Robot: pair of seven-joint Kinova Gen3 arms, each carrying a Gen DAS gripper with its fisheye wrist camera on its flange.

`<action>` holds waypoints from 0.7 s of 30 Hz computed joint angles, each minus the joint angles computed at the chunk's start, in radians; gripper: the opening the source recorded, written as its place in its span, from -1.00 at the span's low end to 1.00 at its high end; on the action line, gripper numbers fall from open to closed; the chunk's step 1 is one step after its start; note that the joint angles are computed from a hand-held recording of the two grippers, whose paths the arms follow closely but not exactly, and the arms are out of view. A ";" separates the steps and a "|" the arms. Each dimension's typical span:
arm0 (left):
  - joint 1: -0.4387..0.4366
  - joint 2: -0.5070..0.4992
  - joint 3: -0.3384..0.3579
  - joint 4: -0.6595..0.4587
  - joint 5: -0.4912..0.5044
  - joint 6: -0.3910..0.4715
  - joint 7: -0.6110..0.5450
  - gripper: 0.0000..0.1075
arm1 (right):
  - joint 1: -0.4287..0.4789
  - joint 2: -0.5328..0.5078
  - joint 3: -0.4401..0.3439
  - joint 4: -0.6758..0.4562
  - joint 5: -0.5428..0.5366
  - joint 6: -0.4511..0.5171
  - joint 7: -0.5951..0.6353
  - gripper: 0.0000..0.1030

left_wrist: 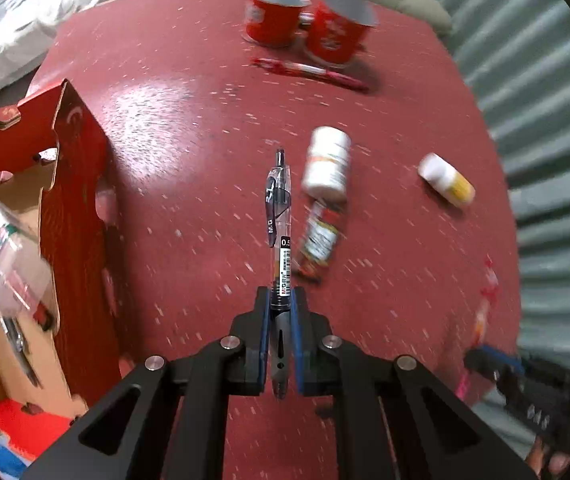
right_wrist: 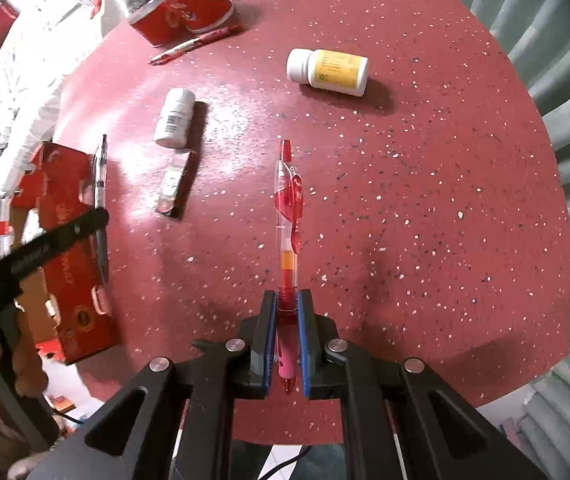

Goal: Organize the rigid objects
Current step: 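Grasp the black-grey pen with the left gripper while the right grasps the red pen, then lift the black-grey pen and red pen with both grippers toward the cardboard box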

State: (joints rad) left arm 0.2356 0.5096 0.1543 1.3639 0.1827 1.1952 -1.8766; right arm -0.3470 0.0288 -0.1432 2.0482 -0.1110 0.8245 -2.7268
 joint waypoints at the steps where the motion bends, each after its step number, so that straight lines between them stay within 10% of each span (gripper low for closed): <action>1: -0.008 -0.024 0.008 0.021 0.004 0.004 -0.024 -0.81 | -0.001 -0.008 -0.002 0.001 -0.002 0.002 0.001 -0.79; 21: -0.198 -0.265 -0.078 0.179 0.101 0.041 -0.209 -0.81 | -0.039 0.101 -0.017 -0.280 -0.010 0.108 0.220 -0.79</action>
